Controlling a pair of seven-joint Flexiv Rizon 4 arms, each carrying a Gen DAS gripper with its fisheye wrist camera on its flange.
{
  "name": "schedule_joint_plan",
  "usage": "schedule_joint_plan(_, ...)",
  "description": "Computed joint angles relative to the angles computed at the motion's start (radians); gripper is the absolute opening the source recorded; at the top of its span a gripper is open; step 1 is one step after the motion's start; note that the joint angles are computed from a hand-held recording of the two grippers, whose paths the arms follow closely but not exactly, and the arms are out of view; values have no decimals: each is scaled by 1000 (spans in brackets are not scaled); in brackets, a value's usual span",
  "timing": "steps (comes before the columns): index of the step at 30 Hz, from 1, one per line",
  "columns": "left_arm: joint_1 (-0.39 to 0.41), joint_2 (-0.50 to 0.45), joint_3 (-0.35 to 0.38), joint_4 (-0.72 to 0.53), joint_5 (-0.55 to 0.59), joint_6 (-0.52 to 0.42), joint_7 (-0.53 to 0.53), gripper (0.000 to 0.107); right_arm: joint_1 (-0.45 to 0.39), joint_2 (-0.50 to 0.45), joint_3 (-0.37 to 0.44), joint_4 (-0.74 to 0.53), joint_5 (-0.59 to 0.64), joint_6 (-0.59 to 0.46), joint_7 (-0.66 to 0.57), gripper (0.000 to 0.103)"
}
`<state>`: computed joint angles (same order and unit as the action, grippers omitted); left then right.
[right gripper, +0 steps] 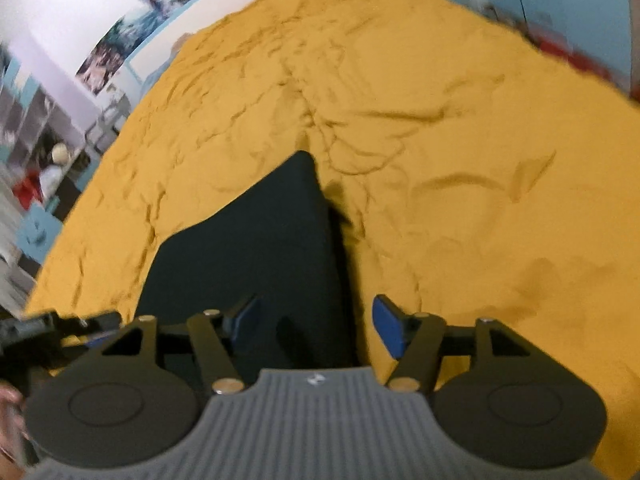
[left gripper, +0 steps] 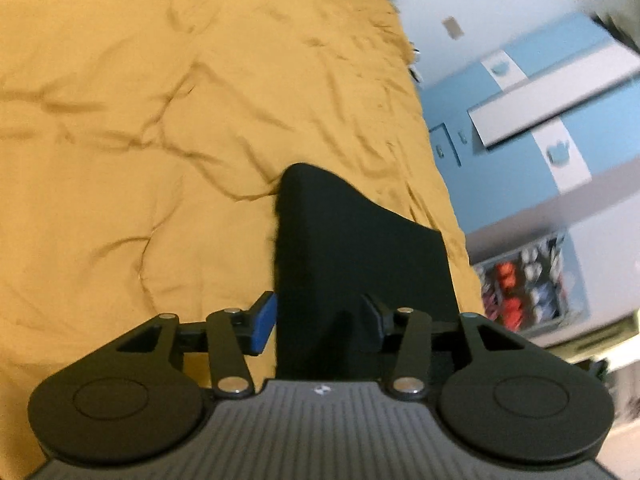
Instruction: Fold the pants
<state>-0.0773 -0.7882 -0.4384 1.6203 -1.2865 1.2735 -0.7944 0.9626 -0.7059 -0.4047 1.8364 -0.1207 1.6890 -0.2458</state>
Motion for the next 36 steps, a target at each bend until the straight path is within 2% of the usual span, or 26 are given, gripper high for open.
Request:
schedule_joint_plan(2,15,-30,-9,-22,-10,-42,-29,53,-104,-26,111,-30,22,54,-2,60)
schedule_joint_plan(5,23,-70,-20,-52,-37,-63,-39,54,-209,-72,227,-71,65,138,-14,62)
schedule_joint_plan(9,22,-112,-32,-95,-75,-77,-22,54,-299,-123,340,-117,102,212,-47,60)
schedule_joint_plan(15,6,-148,-30,-141,-52,-73,-18,51,-429,-201,486,-214,50,227,-99,55)
schedule_joint_plan(18,4,-148,-22,-144,-11,-75,-34,44,-485,-239,548,-261,16,223,-103,46)
schedule_joint_plan(20,9,-136,-26,-128,-1,-72,-32,38,-511,-259,579,-282,1,229,-100,36)
schedule_joint_plan(26,-1,-119,-11,-121,87,-47,-66,28,-508,-240,569,-282,-16,192,-103,24)
schedule_joint_plan(36,22,-75,-35,-91,211,-15,-89,22,-429,-167,475,-259,22,123,-116,17)
